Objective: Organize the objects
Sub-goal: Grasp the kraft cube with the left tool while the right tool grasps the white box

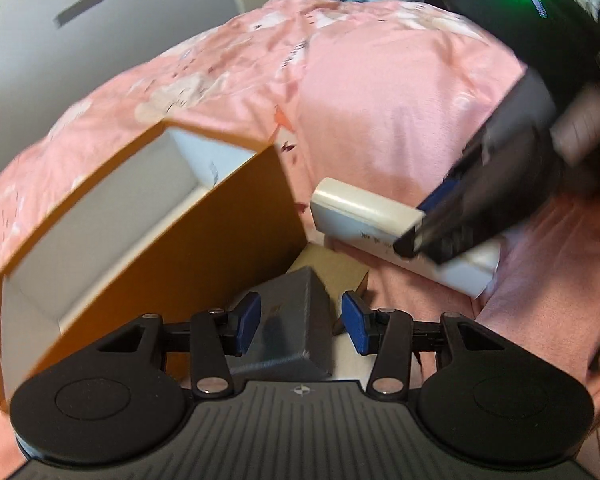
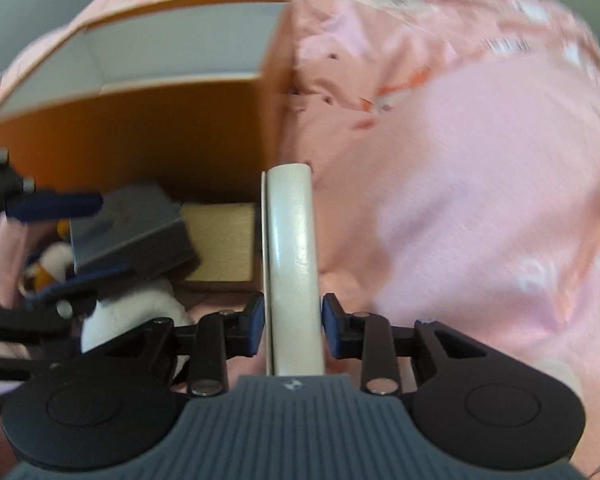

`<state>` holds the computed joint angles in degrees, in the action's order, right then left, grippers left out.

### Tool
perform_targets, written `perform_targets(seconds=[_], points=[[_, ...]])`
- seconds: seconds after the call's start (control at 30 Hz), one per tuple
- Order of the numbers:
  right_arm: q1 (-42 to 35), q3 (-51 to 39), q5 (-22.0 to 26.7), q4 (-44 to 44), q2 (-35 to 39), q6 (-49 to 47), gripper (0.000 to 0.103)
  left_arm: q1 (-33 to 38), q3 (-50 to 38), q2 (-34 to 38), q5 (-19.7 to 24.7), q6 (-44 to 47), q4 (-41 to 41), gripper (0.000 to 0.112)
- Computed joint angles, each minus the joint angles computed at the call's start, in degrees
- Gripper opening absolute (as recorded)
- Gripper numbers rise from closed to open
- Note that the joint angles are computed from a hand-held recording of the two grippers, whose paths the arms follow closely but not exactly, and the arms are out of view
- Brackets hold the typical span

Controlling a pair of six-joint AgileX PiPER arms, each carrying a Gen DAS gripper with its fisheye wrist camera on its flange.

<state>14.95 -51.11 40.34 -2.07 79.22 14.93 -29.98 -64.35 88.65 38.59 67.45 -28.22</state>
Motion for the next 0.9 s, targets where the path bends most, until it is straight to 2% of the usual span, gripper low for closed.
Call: perform_targets(seconds=[0.07, 0.13, 0.23, 0.33, 0.4, 0.5, 0.6, 0.83, 0.9], points=[[-7.0, 0.0, 1.0, 10.2, -0.2, -8.8, 0.033, -0.8, -0.3, 0.7, 0.0, 4.3, -1.1, 0.056], [-12.6, 0.1, 2.6, 18.2, 0.0, -15.7, 0.033, -1.2, -2.6, 2.8, 1.9, 7.0, -1.5, 0.059], [-14.6, 0.4, 2.8, 21.7, 0.7, -18.8, 0.033, -1.8, -9.0, 8.0, 7.0, 7.3, 0.3, 0.064], [-14.3, 0.7, 1.2, 22.2, 1.5, -19.5, 0.034, -4.9, -12.5, 10.6, 7.0, 3.1, 6.6, 0.068], [-14.5, 1.3, -0.1, 23.5, 2.0, -20.6, 0.034, -6.5, -19.1, 14.9, 12.0, -1.1, 11.2, 0.068], [-17.1, 2.0, -1.2, 28.3, 3.1, -26.4, 0.034, -7.9, -29.3, 21.5, 21.6, -3.7, 14.5, 0.076], [-18.2, 2.7, -2.4, 31.7, 3.8, -30.1, 0.035, -9.6, -35.4, 25.8, 26.6, -5.7, 17.4, 0.078], [-20.8, 3.8, -2.5, 38.7, 4.8, -38.3, 0.037, -13.4, -40.1, 30.9, 30.7, -7.2, 24.0, 0.079], [-21.6, 3.9, -2.4, 40.7, 5.5, -40.6, 0.038, -14.3, -39.8, 31.5, 29.4, -7.8, 25.6, 0.080]])
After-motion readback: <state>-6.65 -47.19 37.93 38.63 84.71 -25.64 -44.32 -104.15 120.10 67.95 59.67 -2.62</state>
